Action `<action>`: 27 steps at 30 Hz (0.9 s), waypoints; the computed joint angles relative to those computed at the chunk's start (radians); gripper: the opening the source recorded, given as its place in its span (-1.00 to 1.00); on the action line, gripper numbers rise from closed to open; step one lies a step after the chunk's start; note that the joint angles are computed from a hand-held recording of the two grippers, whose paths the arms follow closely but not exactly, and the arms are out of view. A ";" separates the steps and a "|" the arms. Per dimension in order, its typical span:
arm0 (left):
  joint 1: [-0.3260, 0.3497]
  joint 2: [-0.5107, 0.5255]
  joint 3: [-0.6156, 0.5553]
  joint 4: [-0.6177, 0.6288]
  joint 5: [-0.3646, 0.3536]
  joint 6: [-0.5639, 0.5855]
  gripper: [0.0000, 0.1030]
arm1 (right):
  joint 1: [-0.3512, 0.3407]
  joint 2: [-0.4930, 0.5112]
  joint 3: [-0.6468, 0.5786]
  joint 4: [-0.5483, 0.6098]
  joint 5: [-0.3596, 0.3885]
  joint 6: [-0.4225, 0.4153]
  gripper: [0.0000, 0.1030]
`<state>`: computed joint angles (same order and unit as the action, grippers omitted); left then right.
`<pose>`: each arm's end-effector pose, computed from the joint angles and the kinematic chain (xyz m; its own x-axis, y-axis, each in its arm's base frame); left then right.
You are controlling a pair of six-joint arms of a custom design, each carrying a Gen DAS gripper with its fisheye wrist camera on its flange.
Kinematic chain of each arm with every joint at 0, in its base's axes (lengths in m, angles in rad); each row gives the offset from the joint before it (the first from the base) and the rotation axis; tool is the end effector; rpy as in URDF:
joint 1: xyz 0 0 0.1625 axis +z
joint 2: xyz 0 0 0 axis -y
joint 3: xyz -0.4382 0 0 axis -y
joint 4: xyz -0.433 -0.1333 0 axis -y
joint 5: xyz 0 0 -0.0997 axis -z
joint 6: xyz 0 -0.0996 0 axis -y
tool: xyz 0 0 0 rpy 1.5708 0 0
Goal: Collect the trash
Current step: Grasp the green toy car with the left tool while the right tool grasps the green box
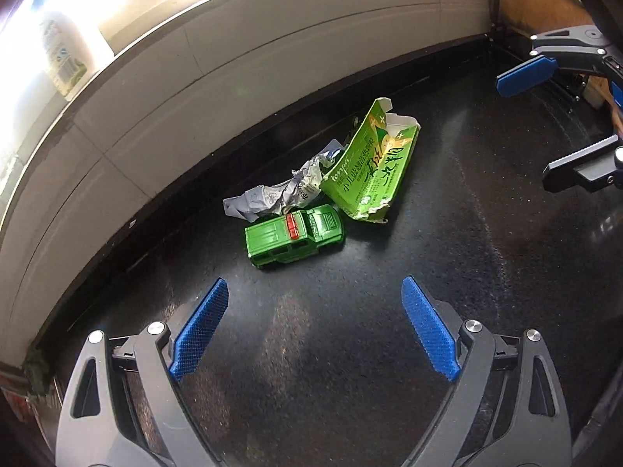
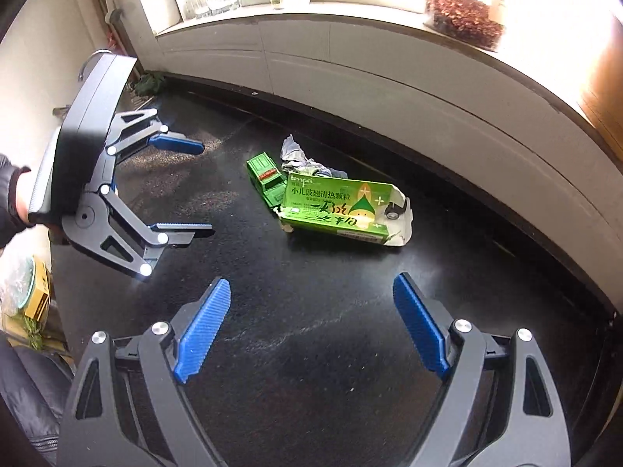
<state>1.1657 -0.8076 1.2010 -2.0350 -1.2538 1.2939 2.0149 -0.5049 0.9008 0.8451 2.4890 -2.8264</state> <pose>-0.1678 -0.8083 0.2258 0.1370 0.9787 -0.1530 0.9558 -0.0901 0.2797 0.3532 -0.6163 0.1180 -0.7524 0.2377 0.6143 -0.1822 0.8211 -0.5409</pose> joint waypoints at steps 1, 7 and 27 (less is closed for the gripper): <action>0.001 0.027 -0.031 0.015 -0.007 0.016 0.71 | -0.016 0.003 -0.006 0.002 -0.006 -0.030 0.61; 0.004 0.171 -0.216 0.164 -0.016 0.062 0.71 | -0.108 0.032 -0.061 0.031 -0.075 -0.205 0.61; 0.011 0.069 -0.080 0.218 0.017 0.012 0.51 | -0.103 0.026 -0.006 0.034 -0.153 -0.209 -0.64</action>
